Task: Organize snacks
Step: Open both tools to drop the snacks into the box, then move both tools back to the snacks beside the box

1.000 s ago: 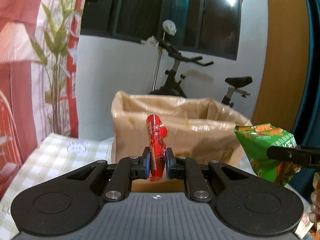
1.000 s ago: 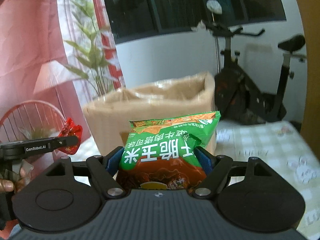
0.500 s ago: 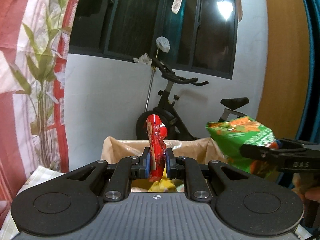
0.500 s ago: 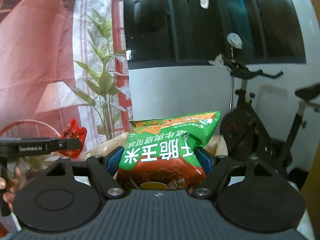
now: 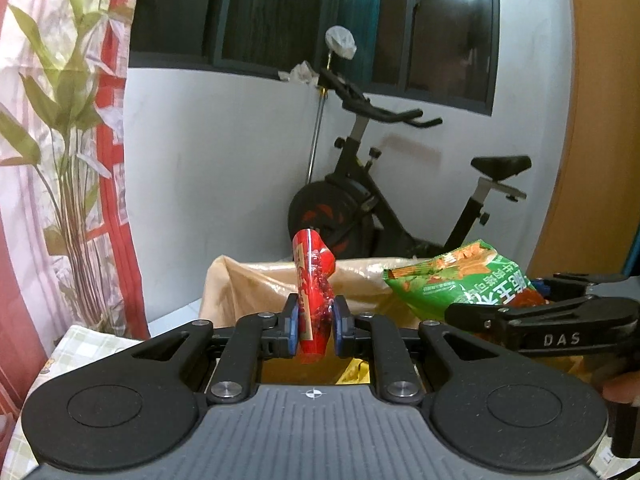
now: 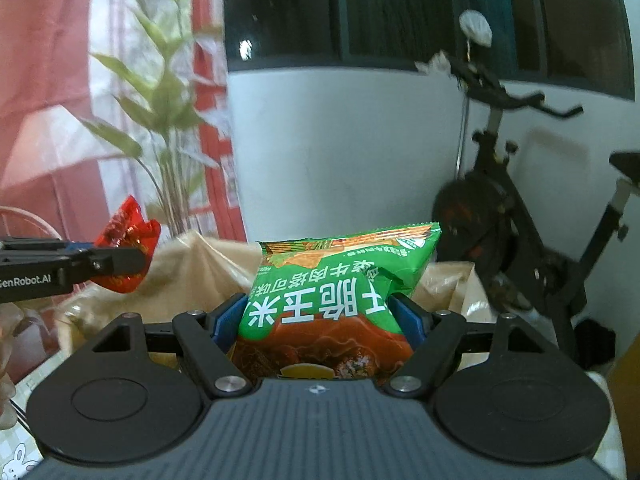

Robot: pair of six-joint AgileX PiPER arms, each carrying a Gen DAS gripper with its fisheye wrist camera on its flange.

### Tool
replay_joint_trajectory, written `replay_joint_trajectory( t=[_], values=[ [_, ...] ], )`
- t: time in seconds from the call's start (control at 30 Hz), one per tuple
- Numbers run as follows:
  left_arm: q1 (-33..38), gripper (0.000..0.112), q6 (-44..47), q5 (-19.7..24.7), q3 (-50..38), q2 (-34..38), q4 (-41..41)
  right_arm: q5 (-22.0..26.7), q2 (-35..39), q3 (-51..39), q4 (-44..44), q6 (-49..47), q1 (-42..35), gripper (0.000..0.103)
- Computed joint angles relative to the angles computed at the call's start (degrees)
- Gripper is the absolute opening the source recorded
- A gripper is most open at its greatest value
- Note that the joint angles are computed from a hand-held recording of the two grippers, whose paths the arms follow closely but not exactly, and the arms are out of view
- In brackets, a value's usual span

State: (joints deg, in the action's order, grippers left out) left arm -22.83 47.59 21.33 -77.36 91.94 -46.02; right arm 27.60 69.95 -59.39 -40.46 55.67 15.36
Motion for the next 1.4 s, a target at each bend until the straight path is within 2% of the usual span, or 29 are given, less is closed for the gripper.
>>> replay_joint_trajectory(
  t=[0.17, 0.2, 0.23, 0.37, 0.43, 0.73, 0.97, 1.27, 1.4],
  values=[
    [-0.3, 0.043, -3.6, 0.0, -0.2, 1.0, 3.1, 0.3, 0.8, -0.5, 9.1, -6.1, -2.8, 0.082],
    [-0.3, 0.048, -4.5, 0.1, -0.1, 1.0, 3.9, 0.1, 0.5, -0.4, 10.8, -7.5, -3.3, 0.087],
    [-0.4, 0.05, -5.5, -0.1, 0.1, 0.8, 5.0, 0.1, 0.2, -0.3, 11.8, -8.3, -3.6, 0.09],
    [-0.7, 0.052, -8.0, -0.5, 1.3, -0.6, 7.6, 1.8, -1.5, -0.1, 9.4, -6.4, -2.3, 0.092],
    [-0.6, 0.058, -8.2, -0.7, 2.2, -1.6, 7.7, 2.6, -2.2, 0.1, 7.7, -5.0, -1.3, 0.093],
    [0.1, 0.066, -9.6, -1.0, 6.3, -6.9, 9.2, 6.5, -8.7, 3.8, 1.6, 1.3, 2.8, 0.094],
    [2.0, 0.067, -7.7, -1.2, 12.3, -13.2, 6.9, 10.9, -15.3, 7.7, -4.8, 7.9, 8.5, 0.094],
    [6.2, 0.068, 1.6, -0.6, 22.8, -20.9, -5.0, 17.3, -24.3, 16.3, -16.3, 19.7, 19.9, 0.094],
    [6.2, 0.068, 5.1, -2.0, 28.1, -23.6, -10.3, 23.2, -27.6, 19.7, -21.7, 26.2, 27.1, 0.094]
  ],
)
